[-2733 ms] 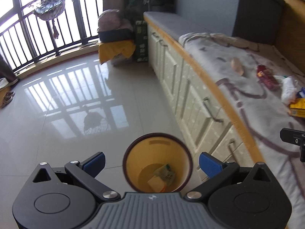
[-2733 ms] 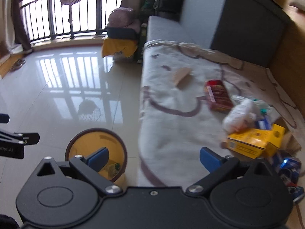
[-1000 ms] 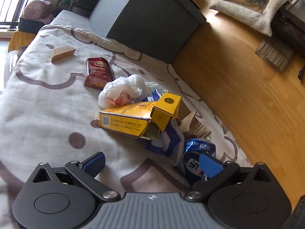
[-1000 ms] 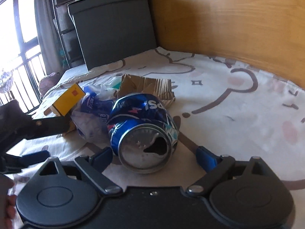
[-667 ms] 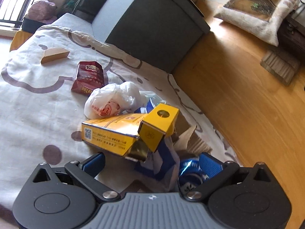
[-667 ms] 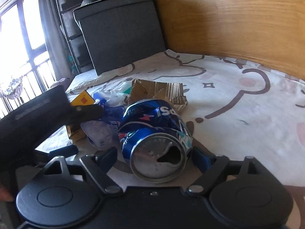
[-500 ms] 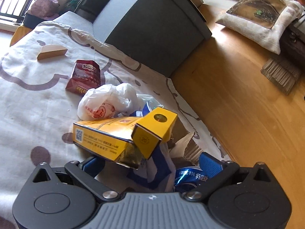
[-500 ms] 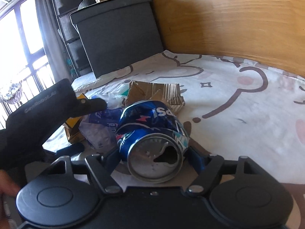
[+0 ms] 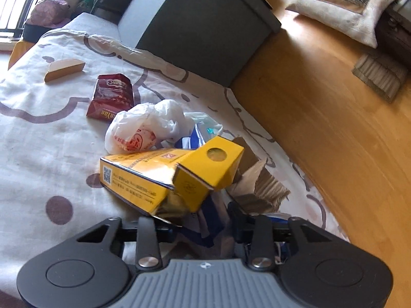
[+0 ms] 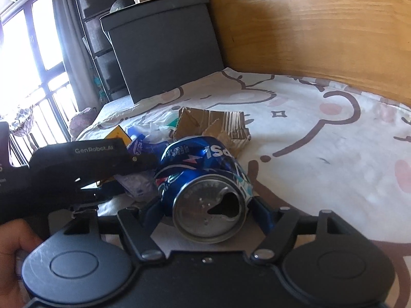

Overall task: Collect trash
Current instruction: 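Close the right tool on the blue Pepsi can while the left tool reaches the blue bag, then grasp the blue plastic bag with the left tool and lift it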

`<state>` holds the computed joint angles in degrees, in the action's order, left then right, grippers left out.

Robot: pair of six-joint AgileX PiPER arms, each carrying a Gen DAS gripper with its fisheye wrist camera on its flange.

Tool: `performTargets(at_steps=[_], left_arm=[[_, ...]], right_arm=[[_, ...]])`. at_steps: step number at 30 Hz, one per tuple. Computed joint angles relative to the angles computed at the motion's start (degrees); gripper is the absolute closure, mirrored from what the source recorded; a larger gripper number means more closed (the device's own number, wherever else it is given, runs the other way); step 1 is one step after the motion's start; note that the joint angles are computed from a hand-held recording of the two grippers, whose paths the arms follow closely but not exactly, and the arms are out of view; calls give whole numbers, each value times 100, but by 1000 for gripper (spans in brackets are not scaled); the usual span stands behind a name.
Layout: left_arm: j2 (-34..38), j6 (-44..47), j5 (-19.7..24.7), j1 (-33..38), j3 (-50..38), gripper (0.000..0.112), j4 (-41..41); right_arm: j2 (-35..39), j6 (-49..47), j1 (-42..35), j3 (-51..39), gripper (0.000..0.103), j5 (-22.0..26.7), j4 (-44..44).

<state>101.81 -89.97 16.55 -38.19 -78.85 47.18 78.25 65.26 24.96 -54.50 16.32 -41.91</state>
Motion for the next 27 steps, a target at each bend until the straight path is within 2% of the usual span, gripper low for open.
performTargets(at_steps=[4,7,12,16,19,22,24,27], left_arm=[[-245,818,47,-42,230,76,-601],[-476,1362,151,-90,410,77,-1062],[-887,1926,441,-292,688,78,-1388],[-1170,2248,647,-483,891,78,-1767],[-1314,2569,705,-598,985,78,-2222],[-1448,2682,743,-775,1052,78,-2254],[-1510,2934,729,-837,1083,79,-2479],[-1625,2761,752,-877,1194,79,-2403]], right_arm=[[-183,701,143,162,29,281,-513],[-375,1291,357,289,29,667,-924],[-704,1853,985,404,29,1679,-1176],[-909,2444,1778,401,29,2794,-1412],[-1074,2727,2319,399,29,3438,-1407],[-1214,2637,2775,368,29,3822,-1267],[-1393,2326,2980,387,28,3803,-1020],[-1639,1455,3311,348,22,3835,-550]])
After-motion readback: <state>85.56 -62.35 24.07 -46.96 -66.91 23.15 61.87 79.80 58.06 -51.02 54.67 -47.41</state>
